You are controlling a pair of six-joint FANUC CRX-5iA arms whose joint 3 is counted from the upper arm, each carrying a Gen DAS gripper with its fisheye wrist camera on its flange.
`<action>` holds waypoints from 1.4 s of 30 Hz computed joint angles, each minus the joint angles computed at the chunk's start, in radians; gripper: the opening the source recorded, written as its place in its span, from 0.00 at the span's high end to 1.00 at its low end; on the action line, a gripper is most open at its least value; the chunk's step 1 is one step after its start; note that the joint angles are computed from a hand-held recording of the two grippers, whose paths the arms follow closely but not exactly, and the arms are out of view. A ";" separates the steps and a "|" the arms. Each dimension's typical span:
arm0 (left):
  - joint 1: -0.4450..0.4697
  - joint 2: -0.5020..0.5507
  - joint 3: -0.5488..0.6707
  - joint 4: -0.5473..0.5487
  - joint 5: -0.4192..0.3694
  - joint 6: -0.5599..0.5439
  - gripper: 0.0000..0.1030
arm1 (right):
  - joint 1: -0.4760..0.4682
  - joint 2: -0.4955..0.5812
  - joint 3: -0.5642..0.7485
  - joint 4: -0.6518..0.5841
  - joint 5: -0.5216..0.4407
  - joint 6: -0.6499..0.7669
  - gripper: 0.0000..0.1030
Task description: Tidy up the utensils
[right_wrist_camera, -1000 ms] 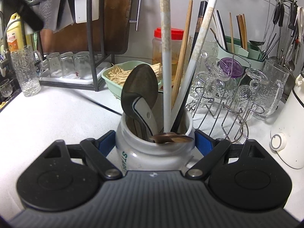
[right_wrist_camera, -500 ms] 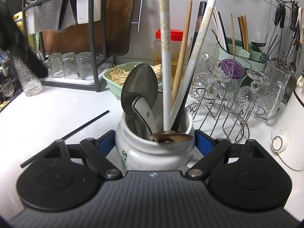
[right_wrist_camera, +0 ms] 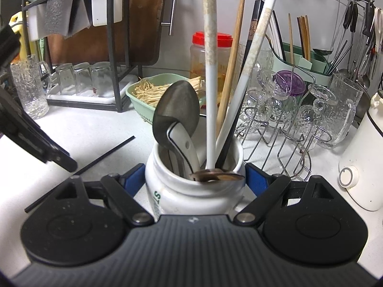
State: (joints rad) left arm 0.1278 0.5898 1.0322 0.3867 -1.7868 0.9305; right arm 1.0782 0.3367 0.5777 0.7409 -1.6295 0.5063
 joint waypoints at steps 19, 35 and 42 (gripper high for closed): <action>-0.024 -0.254 -0.361 -0.082 0.151 0.228 0.96 | -0.012 -0.078 -0.071 -0.063 0.093 0.100 0.12; -0.033 -0.573 -0.773 -0.015 0.237 0.527 0.96 | -0.042 -0.159 -0.117 -0.176 0.195 0.275 0.12; -0.030 -0.597 -0.813 -0.025 0.260 0.560 0.95 | -0.048 -0.173 -0.126 -0.193 0.210 0.303 0.12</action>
